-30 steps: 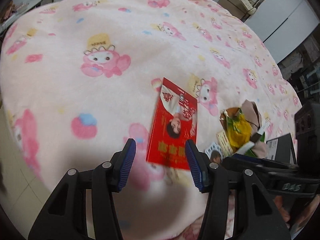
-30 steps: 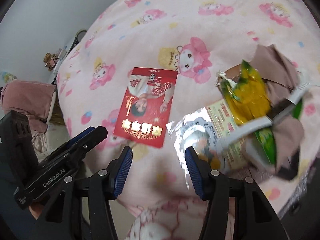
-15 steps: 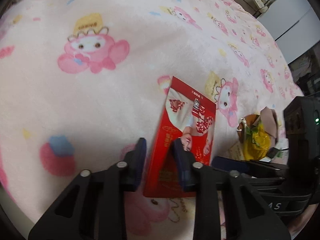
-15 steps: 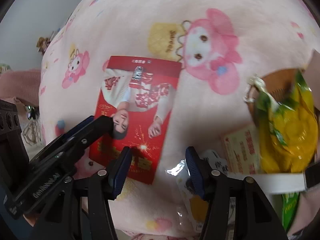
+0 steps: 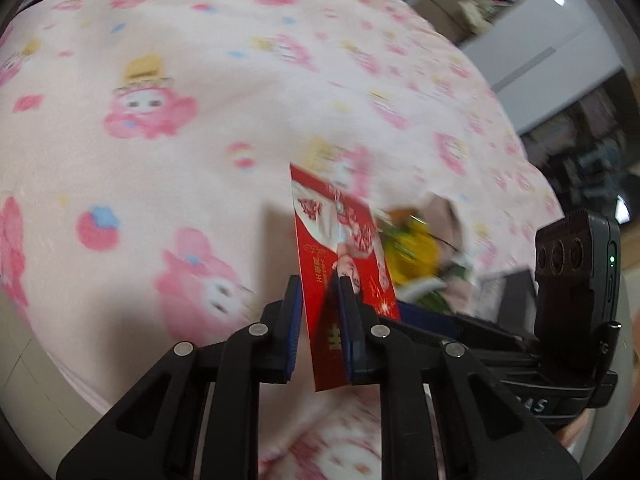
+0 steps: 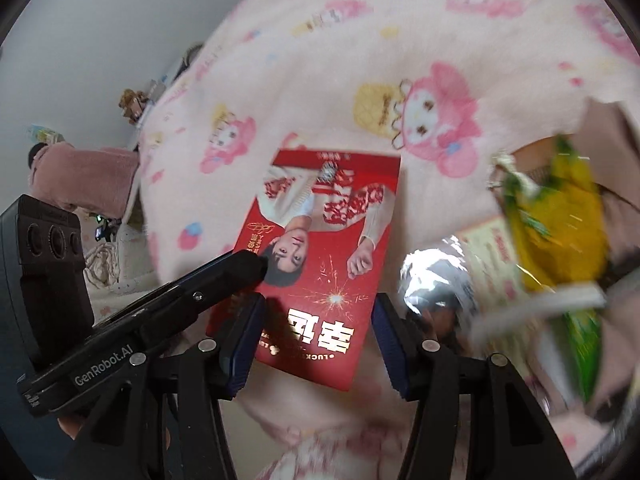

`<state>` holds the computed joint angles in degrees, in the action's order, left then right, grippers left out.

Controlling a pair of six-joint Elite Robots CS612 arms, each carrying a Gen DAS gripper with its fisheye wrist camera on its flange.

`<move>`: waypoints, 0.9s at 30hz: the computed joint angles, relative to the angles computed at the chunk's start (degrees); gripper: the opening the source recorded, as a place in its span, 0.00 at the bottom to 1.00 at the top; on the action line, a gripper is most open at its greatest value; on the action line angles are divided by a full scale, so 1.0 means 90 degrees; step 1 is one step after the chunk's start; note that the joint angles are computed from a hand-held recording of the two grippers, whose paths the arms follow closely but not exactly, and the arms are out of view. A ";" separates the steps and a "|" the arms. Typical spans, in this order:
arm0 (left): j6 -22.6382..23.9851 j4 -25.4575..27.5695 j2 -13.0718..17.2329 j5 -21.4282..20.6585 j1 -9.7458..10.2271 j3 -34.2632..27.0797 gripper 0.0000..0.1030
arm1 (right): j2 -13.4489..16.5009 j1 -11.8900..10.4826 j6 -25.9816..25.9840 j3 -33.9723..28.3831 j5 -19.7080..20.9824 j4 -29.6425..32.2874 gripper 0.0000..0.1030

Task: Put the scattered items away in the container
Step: 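Carry the red card with the left tool over the black box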

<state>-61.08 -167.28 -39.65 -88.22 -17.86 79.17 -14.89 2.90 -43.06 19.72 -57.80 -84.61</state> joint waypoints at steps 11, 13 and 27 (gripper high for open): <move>0.1402 -0.0374 -0.0208 -0.0528 -0.0568 -0.0281 0.15 | -0.1968 -0.0790 0.0677 0.3464 0.0594 -0.2578 0.50; 0.1546 -0.0381 -0.0129 -0.0698 -0.0668 -0.0439 0.16 | -0.2251 -0.0987 0.0940 0.4044 0.0644 -0.3145 0.50; 0.2482 0.0800 0.0658 -0.1477 -0.1310 -0.2164 0.18 | -0.2914 -0.2075 0.2138 0.5439 0.0616 -0.5151 0.50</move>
<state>-38.74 -160.08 -33.73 -101.51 -29.65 59.69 -41.12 -15.78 -23.82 68.67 -52.25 -130.97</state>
